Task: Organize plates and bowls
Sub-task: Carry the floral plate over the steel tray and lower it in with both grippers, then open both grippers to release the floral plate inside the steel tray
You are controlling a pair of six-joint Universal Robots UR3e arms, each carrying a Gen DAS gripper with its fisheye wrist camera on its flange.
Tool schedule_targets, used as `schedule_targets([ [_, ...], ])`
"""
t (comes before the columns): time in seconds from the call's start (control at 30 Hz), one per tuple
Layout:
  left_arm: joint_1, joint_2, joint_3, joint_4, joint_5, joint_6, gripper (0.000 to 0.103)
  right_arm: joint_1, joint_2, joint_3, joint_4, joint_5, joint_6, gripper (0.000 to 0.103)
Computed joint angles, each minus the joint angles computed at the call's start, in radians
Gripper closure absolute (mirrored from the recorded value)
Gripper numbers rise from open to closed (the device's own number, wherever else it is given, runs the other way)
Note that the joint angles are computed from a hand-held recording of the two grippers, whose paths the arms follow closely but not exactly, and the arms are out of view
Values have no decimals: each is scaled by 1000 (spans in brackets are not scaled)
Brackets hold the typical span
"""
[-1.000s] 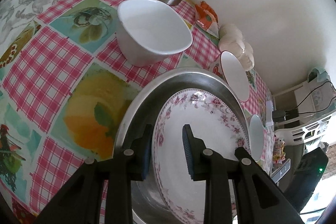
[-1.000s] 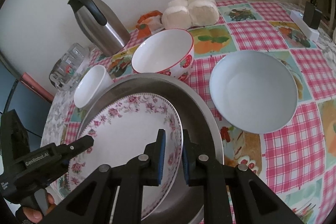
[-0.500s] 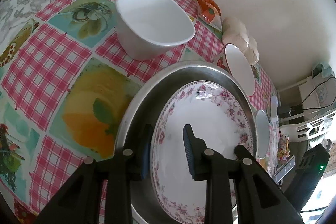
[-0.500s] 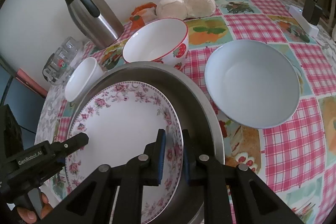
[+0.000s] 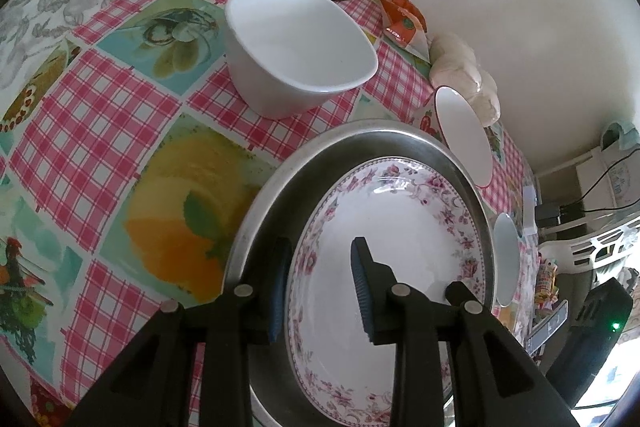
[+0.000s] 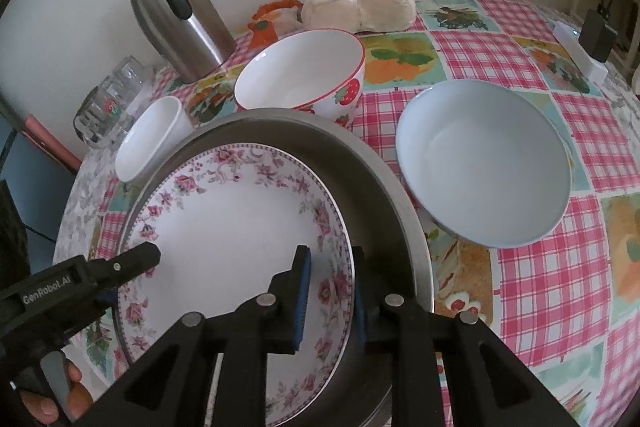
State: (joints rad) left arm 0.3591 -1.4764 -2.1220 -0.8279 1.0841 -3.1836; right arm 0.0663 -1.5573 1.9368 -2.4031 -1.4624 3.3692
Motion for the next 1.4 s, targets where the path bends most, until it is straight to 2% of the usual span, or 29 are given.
schedule_targets([
  [0.37, -23, -3, 17, -5, 52, -1, 72, 25, 24, -32, 27, -25, -15, 77],
  [0.53, -48, -14, 34, -11, 82, -8, 71, 44, 39, -59, 49, -68, -14, 76],
  [0.73, -59, -1, 46, -4, 87, -16, 62, 44, 33, -66, 56, -77, -12, 75],
  [1.03, -118, 31, 78, 54, 175, -31, 49, 88, 15, -122, 66, -149, -11, 75],
  [1.1, -138, 38, 83, 71, 206, -30, 41, 104, 11, -133, 57, -169, -10, 69],
  [1.17, -151, 44, 80, 91, 233, -25, 38, 117, 5, -129, 33, -191, -4, 35],
  [1.27, -153, 42, 80, 100, 243, -22, 35, 124, 7, -129, 23, -199, -12, 34],
  [1.3, -153, 38, 77, 108, 247, -24, 27, 122, 9, -129, 22, -198, -10, 34],
  [1.37, -156, 35, 69, 129, 268, -27, 18, 117, 8, -122, 20, -190, -2, 27],
  [1.4, -157, 40, 63, 137, 275, -29, 17, 109, 5, -116, 20, -188, 0, 25],
])
